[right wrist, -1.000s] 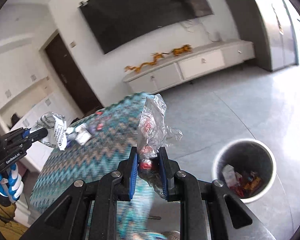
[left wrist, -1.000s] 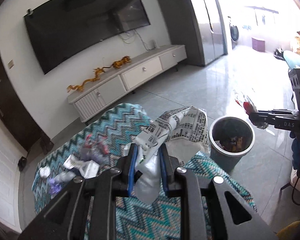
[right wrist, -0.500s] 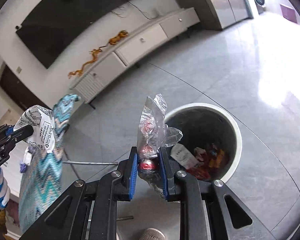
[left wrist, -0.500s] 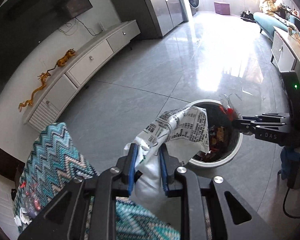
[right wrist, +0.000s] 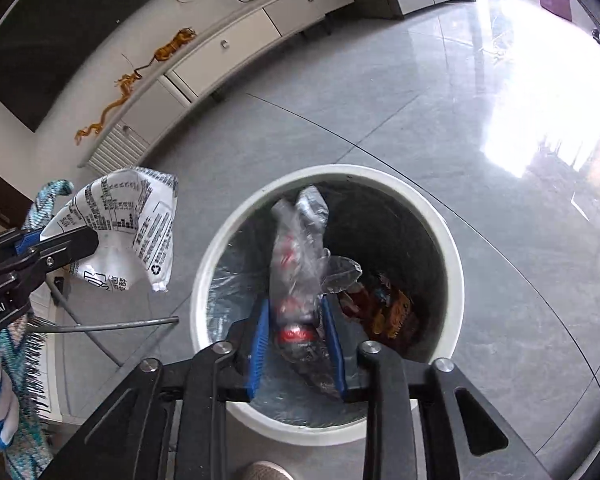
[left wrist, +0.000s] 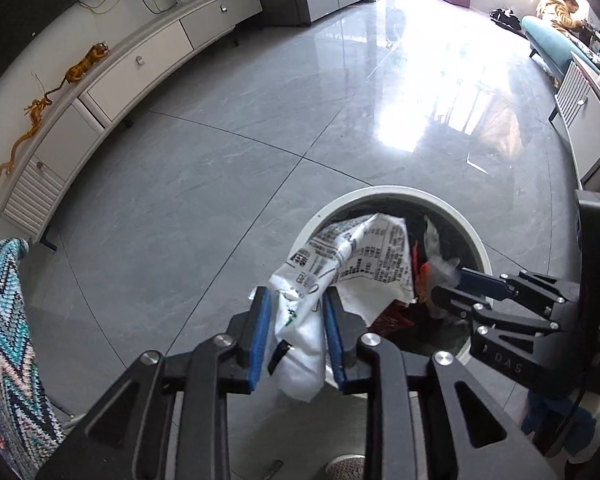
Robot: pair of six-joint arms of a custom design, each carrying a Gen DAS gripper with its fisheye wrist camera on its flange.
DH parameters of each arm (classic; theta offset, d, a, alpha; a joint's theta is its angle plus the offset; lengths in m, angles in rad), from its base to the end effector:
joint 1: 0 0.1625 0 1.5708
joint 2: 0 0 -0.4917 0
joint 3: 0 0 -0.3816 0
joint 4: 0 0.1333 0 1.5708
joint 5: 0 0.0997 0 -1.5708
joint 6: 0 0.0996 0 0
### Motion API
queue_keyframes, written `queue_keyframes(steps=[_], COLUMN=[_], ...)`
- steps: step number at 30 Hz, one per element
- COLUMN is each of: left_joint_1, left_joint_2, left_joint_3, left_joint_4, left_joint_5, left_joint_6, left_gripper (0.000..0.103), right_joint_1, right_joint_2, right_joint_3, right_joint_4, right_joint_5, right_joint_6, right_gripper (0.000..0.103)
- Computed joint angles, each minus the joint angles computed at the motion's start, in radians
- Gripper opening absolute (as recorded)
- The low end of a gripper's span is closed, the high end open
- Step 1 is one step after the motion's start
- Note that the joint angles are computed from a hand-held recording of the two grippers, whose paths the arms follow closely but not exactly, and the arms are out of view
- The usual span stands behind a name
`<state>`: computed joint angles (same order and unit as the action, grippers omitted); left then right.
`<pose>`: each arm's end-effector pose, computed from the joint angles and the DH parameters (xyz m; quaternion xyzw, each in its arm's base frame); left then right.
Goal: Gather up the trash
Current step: 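Open both tools to drop the items into the bin, then move both open tools back over the trash on the blanket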
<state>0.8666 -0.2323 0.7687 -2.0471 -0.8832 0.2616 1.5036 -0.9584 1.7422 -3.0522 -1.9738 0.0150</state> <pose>-0.4338 -0.8142 -0.0021 0.4459 0.8287 -0.0464 0.3349 0.0478 -0.6929 0.2893 -0.1062 -0.9172 0.3298 0.1968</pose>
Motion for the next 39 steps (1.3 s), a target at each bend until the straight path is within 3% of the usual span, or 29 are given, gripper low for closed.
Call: queue_keyframes(steps=[2,4,10,15,23,30,36,38,39], left_joint_1=[0.003,0.004,0.0,-0.016,-0.068,-0.108,-0.118,-0.121,-0.123], left_joint_2=[0.01,0.007,-0.041,-0.129,-0.319,-0.494,-0.629,-0.67,-0.69], left_joint_3=[-0.022,-0.022,0.032,0.149,0.431,0.613,0.729,0.765,0.786], left_joint_4=[0.016,0.011,-0.023,-0.154,-0.551,-0.717,-0.808,-0.849,-0.884], left_joint_5=[-0.014,-0.032,-0.081,-0.1,-0.041,0.012,0.054,0.073,0.09], left_joint_6=[-0.024,-0.038,-0.07,-0.058,0.051,0.085,0.087,0.089,0.096], left_gripper=[0.041,0.047,0.048,0.048,0.048,0.048,0.05,0.061,0.073], right_joint_1=[0.001,0.002,0.02,0.067,0.199,0.334,0.438,0.468,0.484], right_joint_2=[0.003,0.002,-0.023,-0.043,-0.062,-0.064,-0.05,-0.04,-0.034], right_joint_3=[0.002,0.003,0.03,0.043,0.053,0.064,0.048,0.038,0.03], right_joint_4=[0.0,0.0,-0.032,-0.073,-0.199,-0.342,-0.399,-0.406,-0.406], right_joint_5=[-0.02,-0.032,-0.069,-0.115,-0.196,-0.259,-0.304,-0.314,-0.32], right_joint_6=[0.006,0.006,0.002,-0.013,-0.095,-0.178,-0.233,-0.247,-0.257], right_gripper=[0.046,0.048,0.052,0.056,0.066,0.067,0.072,0.075,0.076])
